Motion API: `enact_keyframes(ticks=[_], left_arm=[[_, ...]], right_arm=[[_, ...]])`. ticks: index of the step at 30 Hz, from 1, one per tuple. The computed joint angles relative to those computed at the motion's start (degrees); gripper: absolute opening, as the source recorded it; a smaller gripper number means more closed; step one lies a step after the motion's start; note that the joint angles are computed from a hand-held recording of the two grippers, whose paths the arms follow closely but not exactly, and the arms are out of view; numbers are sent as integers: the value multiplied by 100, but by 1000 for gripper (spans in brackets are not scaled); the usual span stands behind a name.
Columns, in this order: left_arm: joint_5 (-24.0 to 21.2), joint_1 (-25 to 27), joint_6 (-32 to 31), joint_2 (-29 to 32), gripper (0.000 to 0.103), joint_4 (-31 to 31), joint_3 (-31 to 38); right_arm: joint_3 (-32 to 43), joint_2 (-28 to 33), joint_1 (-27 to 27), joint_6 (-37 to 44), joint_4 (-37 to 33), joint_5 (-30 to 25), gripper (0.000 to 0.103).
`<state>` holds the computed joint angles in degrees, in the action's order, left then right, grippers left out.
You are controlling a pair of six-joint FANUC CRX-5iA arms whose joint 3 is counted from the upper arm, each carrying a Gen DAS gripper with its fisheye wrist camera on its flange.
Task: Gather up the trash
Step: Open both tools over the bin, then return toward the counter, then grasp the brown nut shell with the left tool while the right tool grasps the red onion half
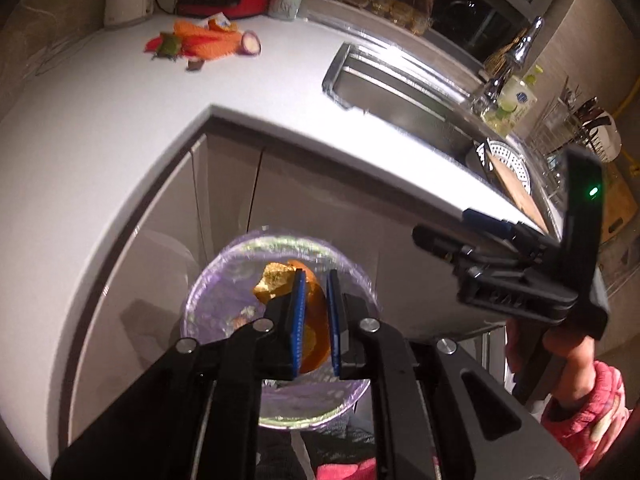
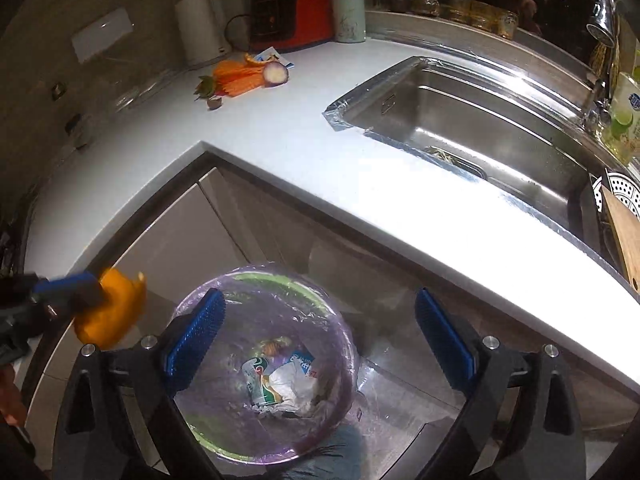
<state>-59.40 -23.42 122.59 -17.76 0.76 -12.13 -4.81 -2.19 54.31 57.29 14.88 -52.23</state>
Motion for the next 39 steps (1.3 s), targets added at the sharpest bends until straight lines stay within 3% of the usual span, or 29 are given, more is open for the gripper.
enact_keyframes(ticks=[1,2,4,8,11,21,27,33,35,38,39], left_arm=[[-19,30,-87,77,19,168,-107],[-81,32,-85,175,38,209,-132],[-251,-94,212,312,57,-92,-42],[-210,141,204,329,68,-79,21],[-298,346,277,452,77,-509,476],[-184,1514,-27,1617,78,-1002,2009],[-142,1691,87,2325,78,-1170,2575],[-60,1772,110,2606,78,-1147,2668],[-20,1830,113,2628,74,-1059,2610],[24,1940,8,2663,47,-856,2524],[17,1935,34,2674,44,-897,2529]], right_arm=[[-2,-7,-7,8,-28,-28,95],[18,-15,-25,49,-58,-76,95],[52,3,-27,89,-47,-146,95],[250,112,-104,273,-86,-188,95],[562,308,-237,549,-206,-178,95],[2315,1345,-768,1916,-901,-196,95],[3296,1894,-983,2548,-1328,-285,95],[3767,2186,-1149,2789,-1690,-357,98],[3832,2234,-1186,2858,-1794,-407,98],[3896,2291,-1222,2963,-1880,-481,98],[3901,2303,-1227,2981,-1893,-494,98]])
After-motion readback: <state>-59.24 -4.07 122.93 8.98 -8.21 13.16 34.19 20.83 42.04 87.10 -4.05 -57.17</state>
